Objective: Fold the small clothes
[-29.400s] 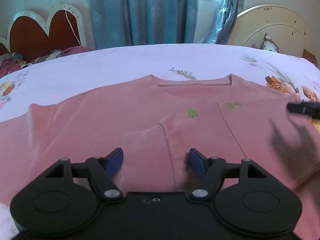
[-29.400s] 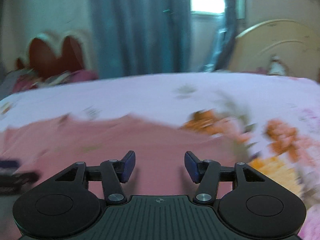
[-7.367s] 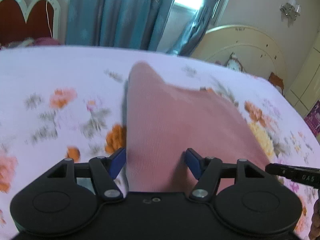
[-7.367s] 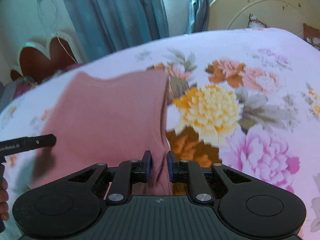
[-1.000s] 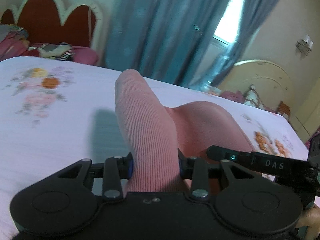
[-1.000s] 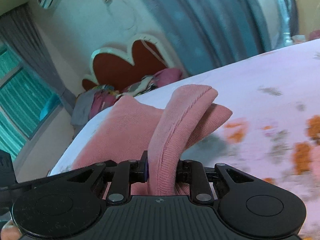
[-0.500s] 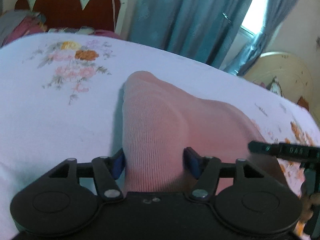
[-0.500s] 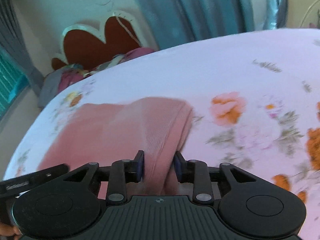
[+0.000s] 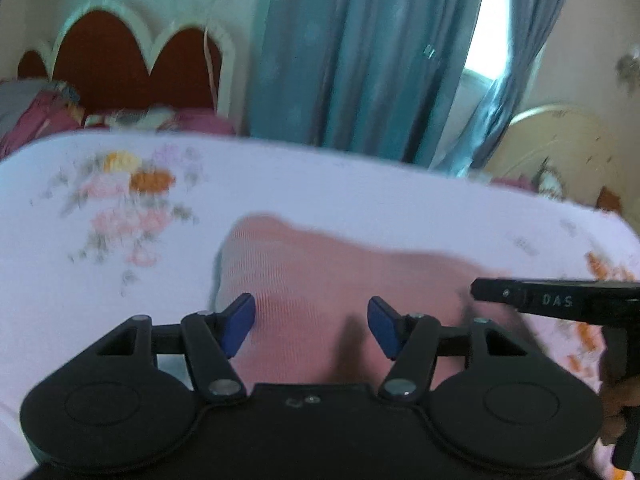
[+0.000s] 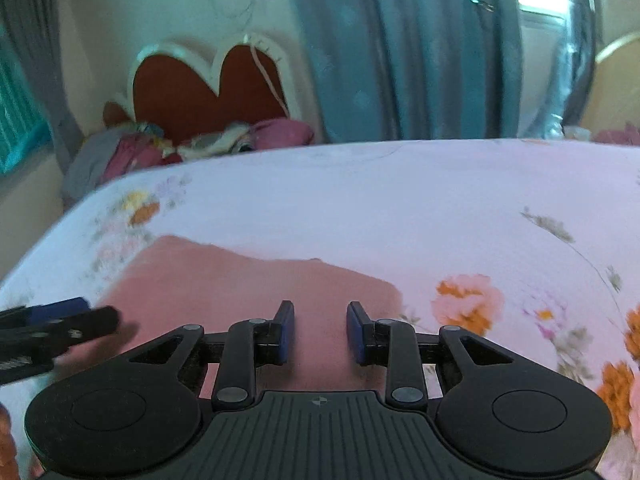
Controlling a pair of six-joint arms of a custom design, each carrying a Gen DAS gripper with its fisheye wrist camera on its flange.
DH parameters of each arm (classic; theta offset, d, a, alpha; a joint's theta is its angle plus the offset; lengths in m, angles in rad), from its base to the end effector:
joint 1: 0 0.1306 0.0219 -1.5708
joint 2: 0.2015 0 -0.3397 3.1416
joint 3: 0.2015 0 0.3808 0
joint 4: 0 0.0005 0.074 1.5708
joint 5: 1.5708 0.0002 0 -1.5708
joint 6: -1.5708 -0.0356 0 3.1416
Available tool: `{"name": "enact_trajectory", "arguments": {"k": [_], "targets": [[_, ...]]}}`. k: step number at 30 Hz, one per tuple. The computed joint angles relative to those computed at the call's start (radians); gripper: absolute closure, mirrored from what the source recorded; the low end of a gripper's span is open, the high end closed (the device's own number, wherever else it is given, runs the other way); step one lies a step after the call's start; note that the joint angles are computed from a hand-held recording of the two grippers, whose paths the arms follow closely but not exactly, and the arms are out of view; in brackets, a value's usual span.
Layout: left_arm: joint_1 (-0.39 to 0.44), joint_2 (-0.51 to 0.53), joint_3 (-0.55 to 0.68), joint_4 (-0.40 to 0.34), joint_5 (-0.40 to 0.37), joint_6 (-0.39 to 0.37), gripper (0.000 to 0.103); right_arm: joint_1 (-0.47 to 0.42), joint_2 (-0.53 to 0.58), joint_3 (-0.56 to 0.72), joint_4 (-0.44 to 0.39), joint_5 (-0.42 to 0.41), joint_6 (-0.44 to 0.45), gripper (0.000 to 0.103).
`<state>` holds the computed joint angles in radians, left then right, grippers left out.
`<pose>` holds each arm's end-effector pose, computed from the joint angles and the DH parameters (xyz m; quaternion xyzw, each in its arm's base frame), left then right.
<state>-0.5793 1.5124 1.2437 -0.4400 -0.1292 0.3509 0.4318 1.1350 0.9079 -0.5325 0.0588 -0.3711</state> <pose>0.4377 -0.2814 0.2944 0.0765 0.9038 -0.1346 0.3990 0.3583 0.1623 0.2997 -0.0163 0.9184 0.1292 0.3736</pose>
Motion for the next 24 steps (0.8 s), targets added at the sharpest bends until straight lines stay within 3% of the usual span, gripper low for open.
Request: {"name": "enact_trajectory", "arguments": {"k": [3,6,12,18,24], "targets": [[0.000,0.025,0.007,0.013,-0.029,-0.026,0.040,-0.002,0.064,0.016,0.010,0.026,0.025,0.073],[0.005,0.025,0.008,0.006,-0.027,-0.021,0.039,-0.010,0.060,0.012,0.014,0.017,0.001,0.073],[0.006,-0.089,-0.067,-0.011,-0.017,-0.019,0.039,0.033,-0.105,-0.038,-0.053,0.024,0.006,0.073],[-0.034,-0.215,-0.178,-0.040,-0.037,-0.050,0.039,0.160,-0.278,-0.115,-0.146,0.095,0.007,0.073],[-0.092,-0.267,-0.246,-0.051,-0.070,-0.057,0.033,0.310,-0.357,-0.191,-0.223,0.260,-0.015,0.073]]}}
